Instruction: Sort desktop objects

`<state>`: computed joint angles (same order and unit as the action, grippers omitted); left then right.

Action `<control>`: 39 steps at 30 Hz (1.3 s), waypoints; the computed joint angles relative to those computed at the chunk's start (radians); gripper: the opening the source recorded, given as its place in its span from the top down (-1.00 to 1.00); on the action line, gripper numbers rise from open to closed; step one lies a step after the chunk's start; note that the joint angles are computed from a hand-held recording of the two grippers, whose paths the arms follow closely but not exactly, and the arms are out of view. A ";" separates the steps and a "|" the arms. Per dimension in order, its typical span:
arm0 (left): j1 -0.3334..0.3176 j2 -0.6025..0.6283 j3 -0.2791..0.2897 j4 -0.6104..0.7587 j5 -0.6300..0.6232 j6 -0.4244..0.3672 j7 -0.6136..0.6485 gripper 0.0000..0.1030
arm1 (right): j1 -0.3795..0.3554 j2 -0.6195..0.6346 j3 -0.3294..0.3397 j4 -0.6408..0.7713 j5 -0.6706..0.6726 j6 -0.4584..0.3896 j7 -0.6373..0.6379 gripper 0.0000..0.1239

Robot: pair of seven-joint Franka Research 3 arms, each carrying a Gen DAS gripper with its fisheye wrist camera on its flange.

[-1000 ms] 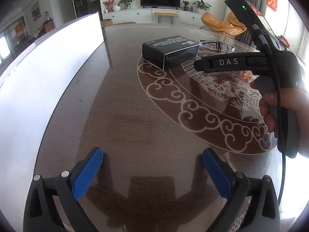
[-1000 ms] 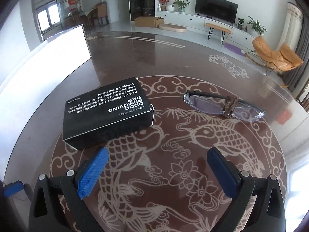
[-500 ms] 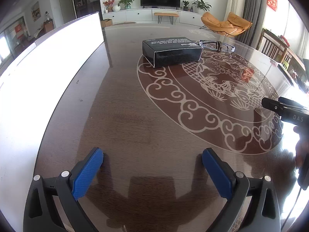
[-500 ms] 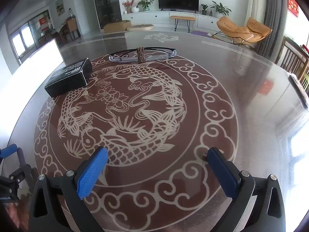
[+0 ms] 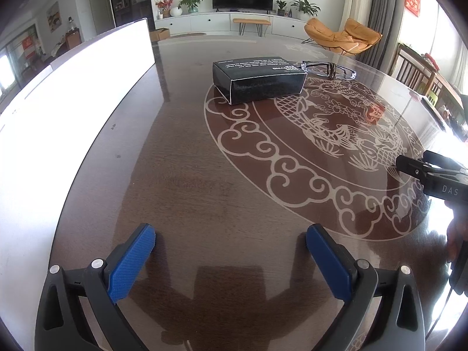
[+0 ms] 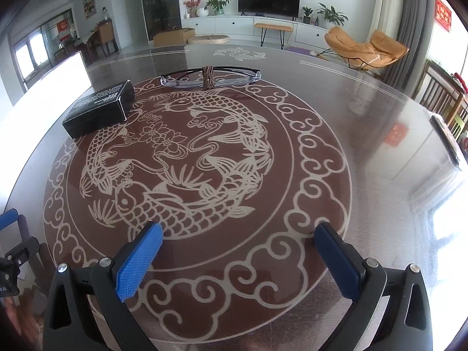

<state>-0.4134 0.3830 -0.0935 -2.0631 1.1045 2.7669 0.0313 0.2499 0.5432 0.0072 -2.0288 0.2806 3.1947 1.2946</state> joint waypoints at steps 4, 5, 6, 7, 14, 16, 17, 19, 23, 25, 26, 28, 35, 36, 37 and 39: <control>0.039 0.086 -0.017 0.112 -0.076 0.052 0.201 -1.00 | 0.001 0.000 -0.001 0.001 0.001 0.000 -0.001 -0.66; 0.041 0.107 -0.018 0.145 -0.107 0.052 0.248 -1.00 | 0.001 0.001 -0.001 0.001 0.001 -0.001 -0.001 -0.66; 0.045 0.132 -0.021 0.182 -0.140 0.051 0.297 -1.00 | 0.001 0.001 -0.001 0.001 0.002 -0.001 -0.001 -0.66; 0.052 0.158 -0.027 0.222 -0.176 0.047 0.351 -1.00 | 0.002 0.001 -0.002 0.001 0.002 0.000 -0.001 -0.66; 0.045 0.309 -0.013 0.465 -0.364 -0.006 0.574 -1.00 | 0.003 0.002 -0.002 0.002 0.002 -0.001 -0.001 -0.66; 0.018 0.318 0.027 0.486 -0.393 -0.022 0.553 -1.00 | 0.003 0.002 -0.003 0.002 0.003 -0.001 -0.001 -0.66; 0.002 0.318 0.048 0.490 -0.400 -0.034 0.528 -1.00 | 0.004 0.002 -0.003 0.003 0.003 -0.001 -0.001 -0.66; -0.019 0.310 0.081 0.482 -0.406 -0.051 0.474 -1.00 | 0.004 0.002 -0.003 0.003 0.003 -0.001 0.000 -0.66; -0.004 0.300 0.079 0.464 -0.397 -0.046 0.477 -1.00 | 0.004 0.002 -0.003 0.003 0.003 -0.001 0.000 -0.66; 0.051 0.304 0.034 0.461 -0.410 -0.007 0.615 -1.00 | 0.004 0.003 -0.003 0.003 0.003 -0.001 0.000 -0.66; 0.070 0.308 0.016 0.471 -0.421 -0.012 0.692 -1.00 | 0.004 0.003 -0.003 0.003 0.003 -0.001 0.000 -0.66; 0.064 0.315 0.020 0.515 -0.431 -0.085 0.794 -1.00 | 0.004 0.003 -0.003 0.003 0.003 -0.001 0.000 -0.66; 0.130 0.400 -0.067 0.678 -0.603 -0.173 1.172 -1.00 | 0.004 0.003 -0.003 0.004 0.003 -0.001 0.000 -0.66; 0.126 0.415 -0.063 0.704 -0.622 -0.177 1.190 -1.00 | 0.005 0.003 -0.004 0.004 0.003 0.000 0.000 -0.66; 0.119 0.426 -0.055 0.724 -0.636 -0.177 1.196 -1.00 | 0.005 0.003 -0.004 0.004 0.003 0.000 0.001 -0.66; 0.114 0.448 -0.049 0.755 -0.666 -0.163 1.207 -1.00 | 0.005 0.003 -0.004 0.004 0.003 0.000 0.001 -0.66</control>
